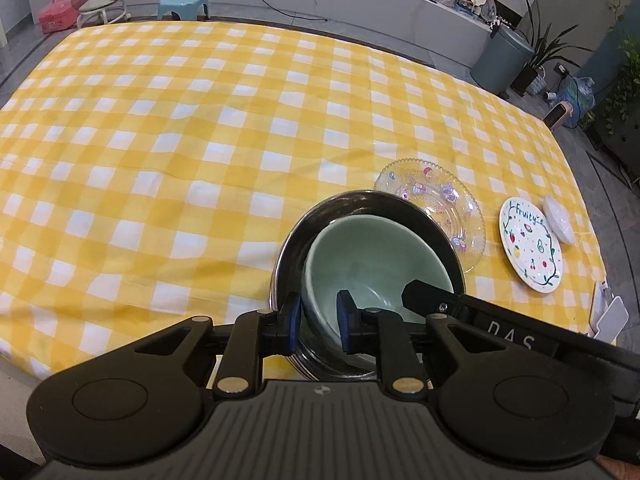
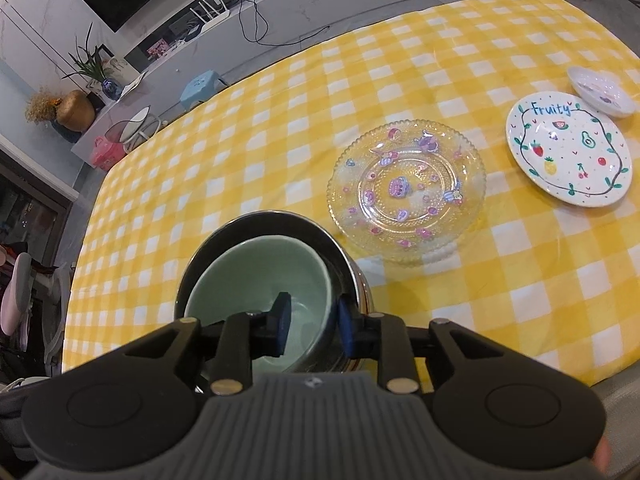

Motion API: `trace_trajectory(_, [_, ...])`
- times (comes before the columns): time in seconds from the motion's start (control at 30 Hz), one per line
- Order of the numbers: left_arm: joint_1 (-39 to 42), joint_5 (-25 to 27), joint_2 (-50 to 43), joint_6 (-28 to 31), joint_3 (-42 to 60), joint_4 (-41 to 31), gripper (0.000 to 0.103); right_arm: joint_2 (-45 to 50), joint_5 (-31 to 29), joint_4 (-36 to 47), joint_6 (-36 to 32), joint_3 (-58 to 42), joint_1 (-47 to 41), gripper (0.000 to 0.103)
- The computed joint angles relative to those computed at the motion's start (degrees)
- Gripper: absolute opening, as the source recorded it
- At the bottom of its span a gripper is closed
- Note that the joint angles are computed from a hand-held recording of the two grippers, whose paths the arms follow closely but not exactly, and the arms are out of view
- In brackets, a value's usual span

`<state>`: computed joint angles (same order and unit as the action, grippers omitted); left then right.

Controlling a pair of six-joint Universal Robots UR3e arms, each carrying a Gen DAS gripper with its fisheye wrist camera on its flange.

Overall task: Organize plates and bowls
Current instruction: 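Lower the pale green bowl into the stacked steel bowls with both tools, then open both tools and lift them away from the bowl stack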

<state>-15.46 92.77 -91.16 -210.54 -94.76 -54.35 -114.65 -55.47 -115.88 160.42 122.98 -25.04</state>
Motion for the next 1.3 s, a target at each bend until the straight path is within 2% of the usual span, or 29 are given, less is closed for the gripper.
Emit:
trace_trajectory(0.3, [0.25, 1.18, 1.32, -0.19, 0.50, 0.19, 0.024, -0.98, 1.53, 2.41, -0.77, -0.68, -0.99, 0.037])
trace_trajectory(0.57, [0.11, 2.09, 2.32, -0.45, 1.26, 0.85, 0.029, -3.09, 4.25, 4.97, -2.87, -2.02, -3.46, 0.048])
trace_trajectory(1.3, [-1.15, 1.73, 0.37, 0.06, 3.86, 3.54, 0.035, -3.05, 6.96, 10.56, -9.63, -5.66, -10.56, 0.050])
